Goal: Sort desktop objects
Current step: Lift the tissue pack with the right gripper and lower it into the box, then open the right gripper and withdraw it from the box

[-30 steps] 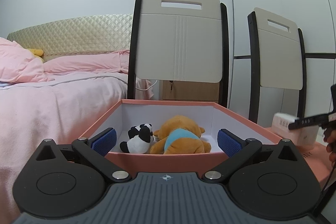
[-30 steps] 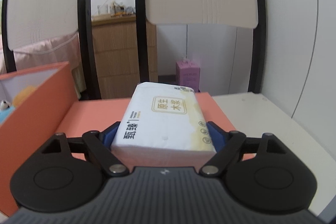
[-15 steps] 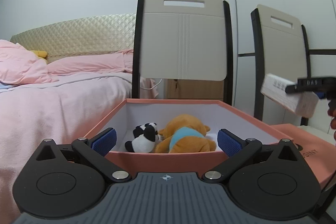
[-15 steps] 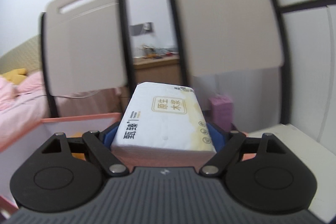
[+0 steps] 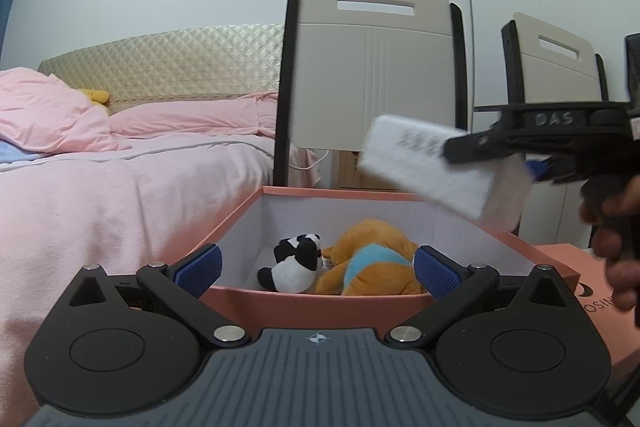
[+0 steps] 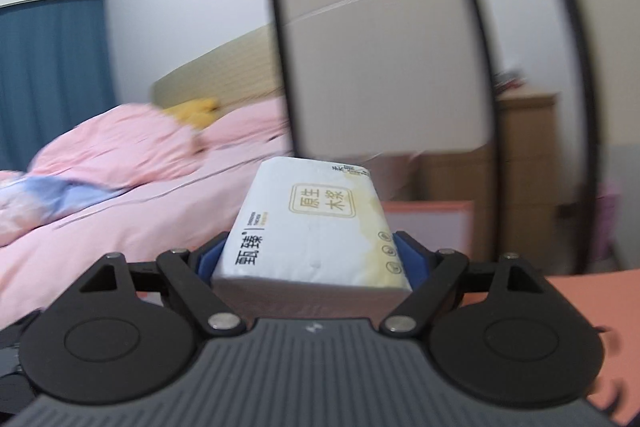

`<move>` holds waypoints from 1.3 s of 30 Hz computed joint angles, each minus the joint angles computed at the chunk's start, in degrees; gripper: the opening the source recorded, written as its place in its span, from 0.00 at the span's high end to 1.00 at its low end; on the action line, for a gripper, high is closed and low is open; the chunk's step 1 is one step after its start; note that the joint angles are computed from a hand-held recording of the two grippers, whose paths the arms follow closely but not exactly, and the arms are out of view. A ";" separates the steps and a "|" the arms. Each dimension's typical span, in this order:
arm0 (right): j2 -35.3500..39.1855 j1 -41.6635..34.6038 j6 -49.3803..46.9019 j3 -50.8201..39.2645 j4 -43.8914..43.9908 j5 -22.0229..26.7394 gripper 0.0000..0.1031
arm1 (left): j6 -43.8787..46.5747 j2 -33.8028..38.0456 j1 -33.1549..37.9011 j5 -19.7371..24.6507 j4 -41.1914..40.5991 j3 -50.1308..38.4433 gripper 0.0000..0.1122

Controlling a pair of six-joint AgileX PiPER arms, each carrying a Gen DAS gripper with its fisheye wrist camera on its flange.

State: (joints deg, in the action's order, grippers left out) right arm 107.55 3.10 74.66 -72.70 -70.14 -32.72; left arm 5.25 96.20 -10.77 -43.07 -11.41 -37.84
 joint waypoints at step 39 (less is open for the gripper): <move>-6.93 -3.85 -23.24 8.71 26.13 4.65 0.00 | 1.47 -0.29 -0.20 -0.57 -3.65 0.04 0.08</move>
State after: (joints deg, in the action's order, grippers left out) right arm 100.62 -0.75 51.42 -63.99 -44.01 -28.07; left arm 6.72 95.91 -10.96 -43.64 -15.05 -37.80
